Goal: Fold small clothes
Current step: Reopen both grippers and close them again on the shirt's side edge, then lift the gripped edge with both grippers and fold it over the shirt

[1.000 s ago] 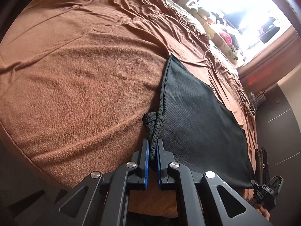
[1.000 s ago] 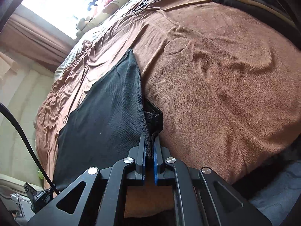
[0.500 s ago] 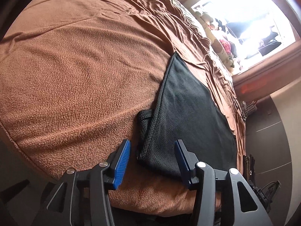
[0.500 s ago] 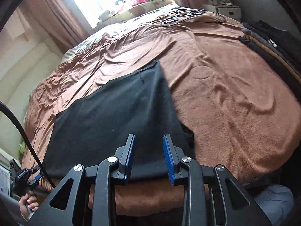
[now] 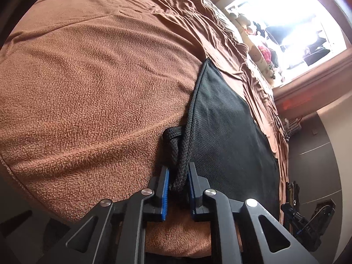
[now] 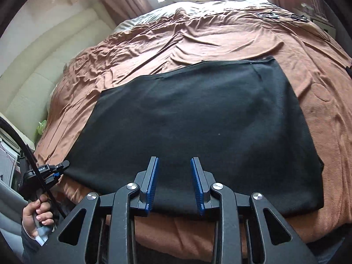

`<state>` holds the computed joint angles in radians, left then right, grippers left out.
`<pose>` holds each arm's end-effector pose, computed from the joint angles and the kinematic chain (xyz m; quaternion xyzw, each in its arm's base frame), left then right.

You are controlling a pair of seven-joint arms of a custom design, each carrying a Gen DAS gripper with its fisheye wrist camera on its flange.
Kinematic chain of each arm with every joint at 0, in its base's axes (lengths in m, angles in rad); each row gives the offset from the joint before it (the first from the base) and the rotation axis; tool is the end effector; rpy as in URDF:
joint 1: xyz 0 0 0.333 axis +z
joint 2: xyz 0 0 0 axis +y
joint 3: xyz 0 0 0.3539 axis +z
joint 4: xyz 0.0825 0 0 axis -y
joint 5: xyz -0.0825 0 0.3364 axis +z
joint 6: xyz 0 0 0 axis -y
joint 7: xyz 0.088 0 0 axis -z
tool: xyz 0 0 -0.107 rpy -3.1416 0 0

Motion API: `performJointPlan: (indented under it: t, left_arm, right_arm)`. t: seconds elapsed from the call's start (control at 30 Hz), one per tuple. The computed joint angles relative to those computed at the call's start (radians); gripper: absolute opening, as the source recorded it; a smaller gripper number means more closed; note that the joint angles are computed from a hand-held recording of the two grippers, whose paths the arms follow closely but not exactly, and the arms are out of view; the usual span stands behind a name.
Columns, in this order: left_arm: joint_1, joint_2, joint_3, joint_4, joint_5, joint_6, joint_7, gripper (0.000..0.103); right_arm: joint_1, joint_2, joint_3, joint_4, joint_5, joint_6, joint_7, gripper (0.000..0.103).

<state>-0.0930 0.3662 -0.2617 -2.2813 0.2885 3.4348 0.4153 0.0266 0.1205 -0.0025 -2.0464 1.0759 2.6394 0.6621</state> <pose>0.5273 -0.2165 0.3708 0.8016 -0.4515 0.3918 0.0119 0.5690 -0.0088 0.4875 -0.6740 0.6216 -0.0733 0.3923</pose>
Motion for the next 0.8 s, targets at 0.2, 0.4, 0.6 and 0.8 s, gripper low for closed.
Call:
performJointPlan:
  t: [0.2,0.4,0.6,0.8]
  left_arm:
    - [-0.016,-0.014,0.017,-0.022,-0.001,0.044,0.007,0.01]
    - [-0.026,-0.036,0.026,-0.028,0.008,0.087,0.018,0.01]
    - [-0.031,-0.042,0.031,-0.026,-0.001,0.091,0.004,0.009]
    - [-0.039,-0.043,0.04,-0.033,-0.02,0.086,-0.013,0.009]
  right_arm:
    - [0.022,0.08,0.019,0.08,-0.103,-0.022,0.048,0.016]
    - [0.034,0.133,0.043,0.138,-0.212,-0.07,0.097,0.016]
    - [0.049,0.216,0.041,0.25,-0.339,-0.082,0.2,0.015]
    - [0.048,0.334,0.041,0.444,-0.458,-0.123,0.338,0.014]
